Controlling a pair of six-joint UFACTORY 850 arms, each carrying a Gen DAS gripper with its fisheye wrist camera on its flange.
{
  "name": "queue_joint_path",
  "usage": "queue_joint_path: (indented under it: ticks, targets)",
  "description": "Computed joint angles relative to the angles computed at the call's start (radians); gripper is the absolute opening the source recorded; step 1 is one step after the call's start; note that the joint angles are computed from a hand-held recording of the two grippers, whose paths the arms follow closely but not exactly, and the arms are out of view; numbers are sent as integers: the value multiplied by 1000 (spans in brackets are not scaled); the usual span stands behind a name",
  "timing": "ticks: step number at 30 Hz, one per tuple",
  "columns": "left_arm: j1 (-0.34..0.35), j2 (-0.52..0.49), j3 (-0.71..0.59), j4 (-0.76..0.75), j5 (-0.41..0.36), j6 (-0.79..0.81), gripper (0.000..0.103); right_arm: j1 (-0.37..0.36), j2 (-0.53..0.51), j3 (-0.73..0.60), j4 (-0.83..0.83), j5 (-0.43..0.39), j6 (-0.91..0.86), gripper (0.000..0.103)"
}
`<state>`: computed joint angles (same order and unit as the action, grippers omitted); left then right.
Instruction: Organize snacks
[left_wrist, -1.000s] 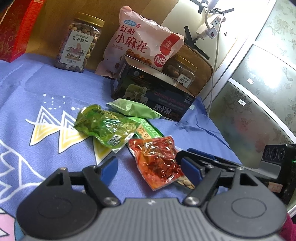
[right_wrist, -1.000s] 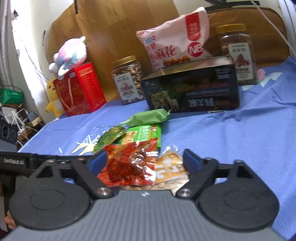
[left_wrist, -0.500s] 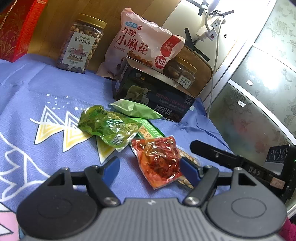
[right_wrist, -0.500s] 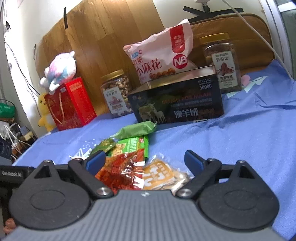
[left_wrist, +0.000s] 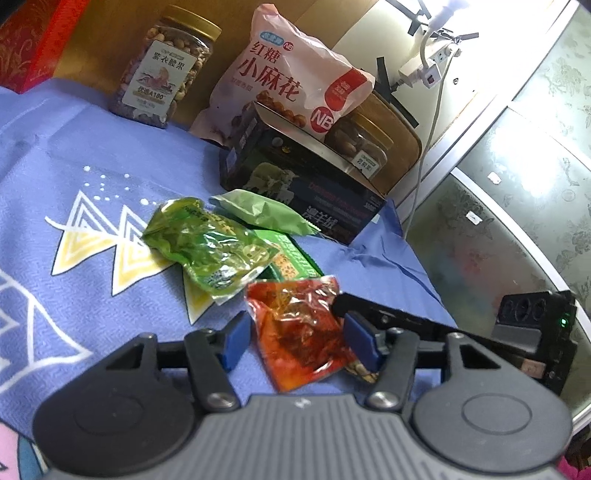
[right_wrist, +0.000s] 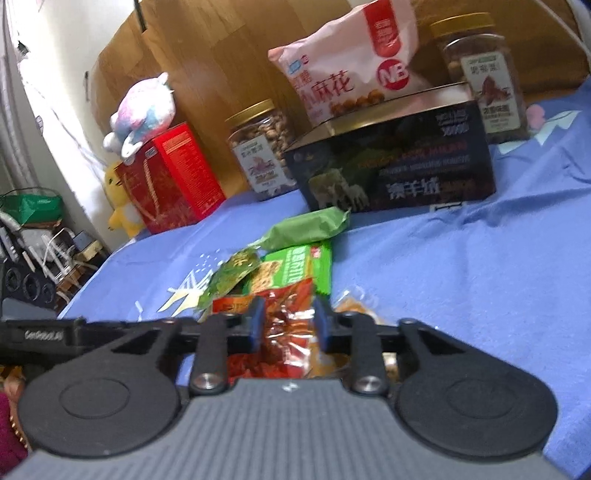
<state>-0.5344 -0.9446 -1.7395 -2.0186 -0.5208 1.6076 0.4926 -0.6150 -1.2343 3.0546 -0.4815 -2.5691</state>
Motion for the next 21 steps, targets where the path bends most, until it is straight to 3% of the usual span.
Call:
queue_joint_path:
  ticks: [6,12,16,18,21]
  targets:
    - [1,10,18,-22,-2,25,43,10,31,61,3,-67,43,25]
    - [1,18,33,-31,-15,58,39,19,77,160,-46,-224,99,26]
    - [-1,16,27,-12,-8,40,38,15,74,141,-135,-148,167,35]
    - [-2,21,36,-30,-4,59,38,26,62,106,-146,-67,142,35]
    - [-1,29,51,-56,-15,87,38,46,57,90,-91,-32,29,31]
